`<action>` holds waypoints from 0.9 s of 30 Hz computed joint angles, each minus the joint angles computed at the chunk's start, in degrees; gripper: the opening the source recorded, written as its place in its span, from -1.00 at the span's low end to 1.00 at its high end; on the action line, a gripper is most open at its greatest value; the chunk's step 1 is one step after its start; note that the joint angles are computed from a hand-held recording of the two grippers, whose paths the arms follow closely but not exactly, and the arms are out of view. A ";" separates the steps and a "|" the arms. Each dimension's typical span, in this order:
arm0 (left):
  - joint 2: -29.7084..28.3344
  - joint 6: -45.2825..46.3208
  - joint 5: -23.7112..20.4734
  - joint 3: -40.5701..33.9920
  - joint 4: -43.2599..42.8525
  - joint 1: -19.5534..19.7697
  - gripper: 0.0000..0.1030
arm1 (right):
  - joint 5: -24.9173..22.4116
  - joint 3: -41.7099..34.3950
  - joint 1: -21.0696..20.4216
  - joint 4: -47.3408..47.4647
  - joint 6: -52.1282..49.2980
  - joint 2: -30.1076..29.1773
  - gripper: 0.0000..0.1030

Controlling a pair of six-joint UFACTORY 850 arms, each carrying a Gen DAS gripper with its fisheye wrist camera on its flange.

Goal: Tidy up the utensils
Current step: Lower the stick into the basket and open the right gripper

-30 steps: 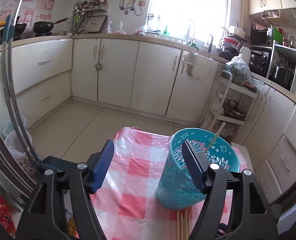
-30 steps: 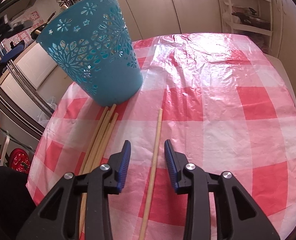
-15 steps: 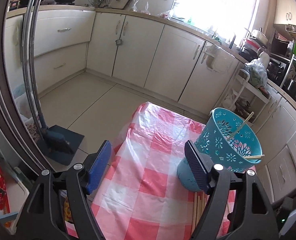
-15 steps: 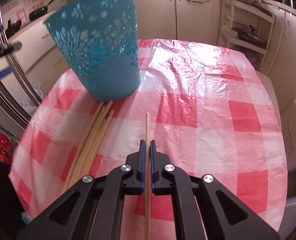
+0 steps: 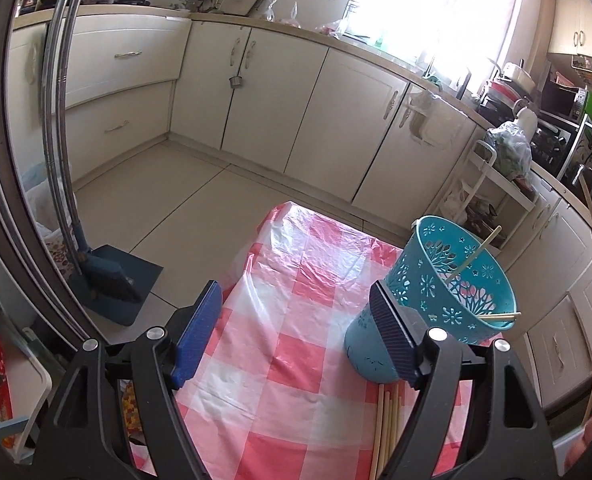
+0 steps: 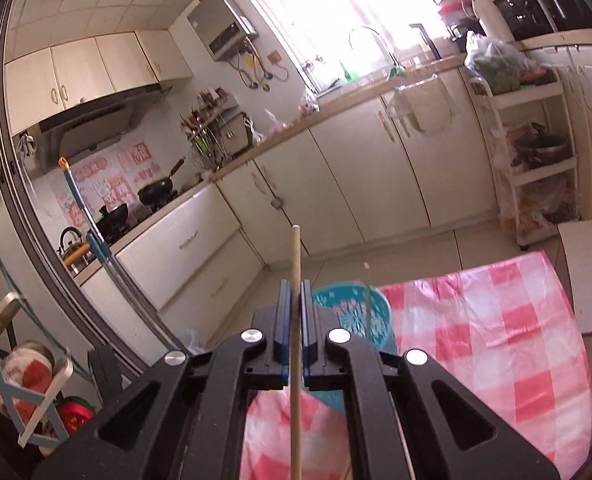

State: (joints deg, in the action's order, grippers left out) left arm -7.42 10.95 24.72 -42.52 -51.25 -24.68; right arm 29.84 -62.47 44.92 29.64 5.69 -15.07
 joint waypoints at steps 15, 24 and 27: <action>0.00 -6.13 -1.03 0.09 5.47 1.52 0.42 | 4.52 -16.54 0.49 36.04 -34.81 -14.31 -0.90; 0.79 -7.09 -1.11 1.04 5.17 1.86 0.47 | 3.84 -12.82 2.64 38.37 -41.37 -13.74 -0.88; 0.95 -6.54 -1.04 1.17 4.47 1.78 0.49 | 4.49 -10.92 3.33 38.42 -41.68 -12.47 -0.55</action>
State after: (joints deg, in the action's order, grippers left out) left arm -6.47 4.41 23.68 -41.35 -46.78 -22.91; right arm 34.33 -73.39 48.25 68.06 -35.99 -27.54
